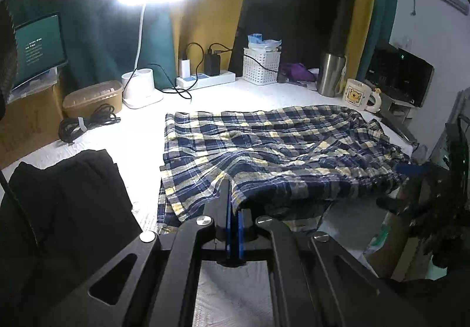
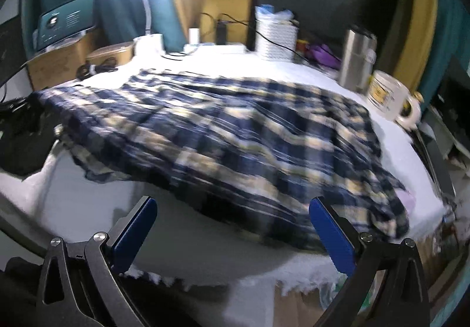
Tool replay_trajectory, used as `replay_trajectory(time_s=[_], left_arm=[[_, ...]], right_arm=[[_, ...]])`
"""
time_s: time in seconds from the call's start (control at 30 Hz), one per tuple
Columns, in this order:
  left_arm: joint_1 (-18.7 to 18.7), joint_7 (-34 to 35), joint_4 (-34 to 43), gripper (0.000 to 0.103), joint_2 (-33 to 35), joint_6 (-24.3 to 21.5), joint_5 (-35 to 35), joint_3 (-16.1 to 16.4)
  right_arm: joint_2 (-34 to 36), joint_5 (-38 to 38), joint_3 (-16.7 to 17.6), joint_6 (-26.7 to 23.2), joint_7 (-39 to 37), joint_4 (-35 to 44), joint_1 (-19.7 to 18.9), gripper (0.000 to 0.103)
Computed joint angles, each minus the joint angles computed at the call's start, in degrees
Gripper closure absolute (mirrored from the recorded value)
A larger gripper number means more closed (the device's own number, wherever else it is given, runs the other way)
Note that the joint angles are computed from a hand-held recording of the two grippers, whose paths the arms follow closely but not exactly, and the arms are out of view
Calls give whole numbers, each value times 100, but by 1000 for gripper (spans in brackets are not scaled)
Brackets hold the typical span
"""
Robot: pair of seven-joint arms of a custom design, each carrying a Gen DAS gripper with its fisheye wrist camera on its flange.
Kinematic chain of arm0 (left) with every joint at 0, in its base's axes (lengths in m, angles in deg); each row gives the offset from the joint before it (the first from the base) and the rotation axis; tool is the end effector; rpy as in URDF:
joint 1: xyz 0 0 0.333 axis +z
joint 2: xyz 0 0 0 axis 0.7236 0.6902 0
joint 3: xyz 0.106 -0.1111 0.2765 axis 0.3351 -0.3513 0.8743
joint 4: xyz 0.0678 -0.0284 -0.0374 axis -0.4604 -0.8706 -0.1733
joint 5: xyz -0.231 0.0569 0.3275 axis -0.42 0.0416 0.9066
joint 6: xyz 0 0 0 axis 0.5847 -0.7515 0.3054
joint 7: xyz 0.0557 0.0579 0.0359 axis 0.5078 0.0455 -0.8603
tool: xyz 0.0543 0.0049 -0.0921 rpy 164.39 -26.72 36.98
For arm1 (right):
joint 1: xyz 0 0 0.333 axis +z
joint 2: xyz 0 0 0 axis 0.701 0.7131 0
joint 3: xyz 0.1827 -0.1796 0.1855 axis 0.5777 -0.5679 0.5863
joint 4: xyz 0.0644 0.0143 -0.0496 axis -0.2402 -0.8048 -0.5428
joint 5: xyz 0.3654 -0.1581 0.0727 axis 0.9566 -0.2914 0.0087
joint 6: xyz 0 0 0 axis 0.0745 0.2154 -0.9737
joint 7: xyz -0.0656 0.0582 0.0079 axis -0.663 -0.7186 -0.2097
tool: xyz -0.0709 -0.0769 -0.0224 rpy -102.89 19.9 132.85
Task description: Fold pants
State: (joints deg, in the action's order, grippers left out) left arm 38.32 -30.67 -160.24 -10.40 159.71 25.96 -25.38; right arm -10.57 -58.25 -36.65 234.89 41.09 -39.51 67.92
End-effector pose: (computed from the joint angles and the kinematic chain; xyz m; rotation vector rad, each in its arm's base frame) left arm 0.6059 -0.1947 0.3440 -1.8105 1.5180 -0.8841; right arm 0.6999 0.3472 0.3171 -2.1844 1.0630 -0.4905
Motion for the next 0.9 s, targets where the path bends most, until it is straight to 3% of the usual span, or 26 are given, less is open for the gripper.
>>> replay_trajectory(time_s=[0.1, 0.17, 0.23, 0.27, 0.43, 0.53, 0.73, 0.9], left_arm=[[-3, -72, 10, 101, -11, 20, 48, -5], [-2, -78, -5, 101, -37, 10, 40, -12], [12, -133, -53, 101, -92, 31, 76, -17], [19, -148, -76, 101, -117, 26, 82, -22], [58, -44, -174, 101, -161, -15, -100, -36], [54, 122, -195, 101, -127, -18, -326, -14], [-30, 634, -215, 101, -74, -64, -868, 48], [-156, 1114, -179, 101, -18, -268, -1295, 125]], right_arm=[[127, -36, 159, 96, -209, 151, 15, 0], [262, -91, 58, 160, -208, 328, 160, 0], [422, -225, -289, 253, -38, 530, 455, 0], [526, -348, -663, 329, 191, 633, 727, 0], [800, -770, -1786, 275, 1156, 837, 1291, 0], [805, -931, -2146, 323, 1638, 712, 1330, 0], [739, -1170, -2478, 532, 2227, 404, 1191, 0], [736, -1191, -2382, 657, 2249, 367, 877, 23]])
